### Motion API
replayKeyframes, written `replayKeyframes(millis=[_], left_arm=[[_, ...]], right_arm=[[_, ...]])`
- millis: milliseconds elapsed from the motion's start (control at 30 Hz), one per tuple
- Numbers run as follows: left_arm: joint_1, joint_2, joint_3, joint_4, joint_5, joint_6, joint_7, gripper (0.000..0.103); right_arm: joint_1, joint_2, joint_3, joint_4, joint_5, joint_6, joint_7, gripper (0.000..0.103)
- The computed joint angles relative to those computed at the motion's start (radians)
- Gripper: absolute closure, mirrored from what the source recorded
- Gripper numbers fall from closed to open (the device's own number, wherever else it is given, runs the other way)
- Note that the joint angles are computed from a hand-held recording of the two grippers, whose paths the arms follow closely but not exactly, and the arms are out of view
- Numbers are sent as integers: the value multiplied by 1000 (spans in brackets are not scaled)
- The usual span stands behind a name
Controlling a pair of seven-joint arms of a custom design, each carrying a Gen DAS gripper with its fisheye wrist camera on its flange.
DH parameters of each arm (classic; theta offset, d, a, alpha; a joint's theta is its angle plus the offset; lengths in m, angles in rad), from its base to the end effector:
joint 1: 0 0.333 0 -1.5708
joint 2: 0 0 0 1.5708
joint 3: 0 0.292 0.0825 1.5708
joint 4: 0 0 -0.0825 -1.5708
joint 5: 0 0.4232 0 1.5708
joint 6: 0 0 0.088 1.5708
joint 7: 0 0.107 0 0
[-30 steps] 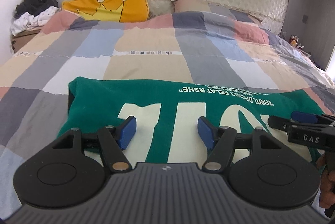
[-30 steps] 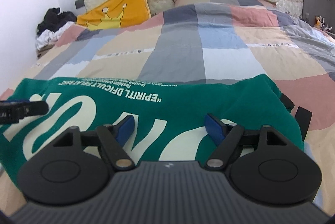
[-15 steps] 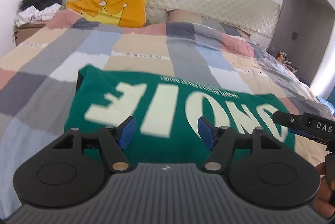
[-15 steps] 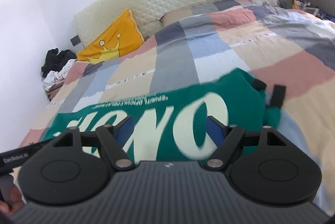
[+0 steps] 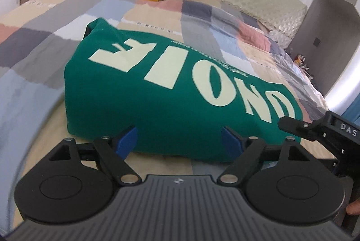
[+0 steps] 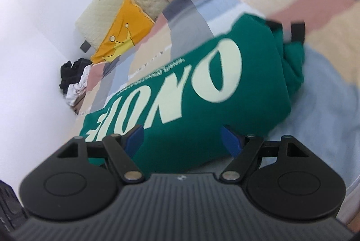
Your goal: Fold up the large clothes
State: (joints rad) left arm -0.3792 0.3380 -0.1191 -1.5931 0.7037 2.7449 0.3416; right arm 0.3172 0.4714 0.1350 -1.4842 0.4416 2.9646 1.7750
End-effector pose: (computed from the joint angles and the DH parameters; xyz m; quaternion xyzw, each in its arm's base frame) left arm 0.6381 -0.3638 0.4933 -0.6986 0.5624 -0.3934 0.2024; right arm 0.7080 0.2889 0.4855 -0.5517 0.6707 -0.0627 0.4918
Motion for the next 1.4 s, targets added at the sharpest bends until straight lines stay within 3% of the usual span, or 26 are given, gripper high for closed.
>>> replayKeyframes(millis=[67, 100, 133, 300, 467, 533, 600, 667, 767, 867, 900, 1000, 1033, 1133, 1233, 1333, 1400], left_arm=[[3, 9, 0, 11, -11, -5, -2, 14], [3, 10, 1, 11, -14, -8, -5, 13], [2, 11, 3, 13, -15, -14, -8, 12], [25, 27, -14, 25, -75, -4, 20, 9], [76, 23, -35, -33, -224, 126, -12, 5], [164, 30, -119, -84, -404, 242, 38, 4], [297, 54, -266, -125, -607, 342, 128, 4], [405, 81, -391, -156, -731, 418, 173, 4], [450, 103, -438, -183, -785, 495, 135, 4], [508, 152, -503, -183, -756, 582, 80, 2], [488, 156, -480, -176, -753, 585, 56, 2], [340, 148, -314, -151, -805, 584, -5, 1], [332, 158, -304, -142, -802, 588, -25, 0], [371, 202, -355, -127, -796, 621, -107, 0], [248, 188, -220, -126, -858, 645, -170, 0], [222, 212, -184, -80, -827, 620, -197, 0], [179, 228, -127, -37, -807, 587, -208, 0]], right_arm=[[-47, 15, 55, 15, 77, -22, -16, 17], [-73, 26, 84, 27, 125, -43, -26, 7], [-94, 37, 110, 38, 173, -57, -39, 8], [-121, 85, 145, 81, 319, -124, -40, 9], [-103, 155, 140, 152, 379, -122, 8, 8], [-113, 182, 159, 178, 415, -123, 14, 4], [-117, 203, 171, 195, 444, -110, 19, 0], [-118, 213, 182, 207, 459, -89, 5, 0], [-131, 224, 221, 221, 510, -25, -48, 0], [-150, 236, 257, 232, 565, -3, -75, 0], [-151, 236, 260, 231, 575, 0, -80, 0], [-147, 229, 260, 224, 588, 6, -94, 0], [-145, 226, 260, 221, 591, 9, -98, 0], [-146, 219, 264, 213, 606, 16, -113, 0], [-144, 219, 265, 215, 618, 14, -122, 0], [-151, 218, 267, 214, 634, 5, -138, 0], [-145, 226, 255, 227, 628, -4, -134, 0]])
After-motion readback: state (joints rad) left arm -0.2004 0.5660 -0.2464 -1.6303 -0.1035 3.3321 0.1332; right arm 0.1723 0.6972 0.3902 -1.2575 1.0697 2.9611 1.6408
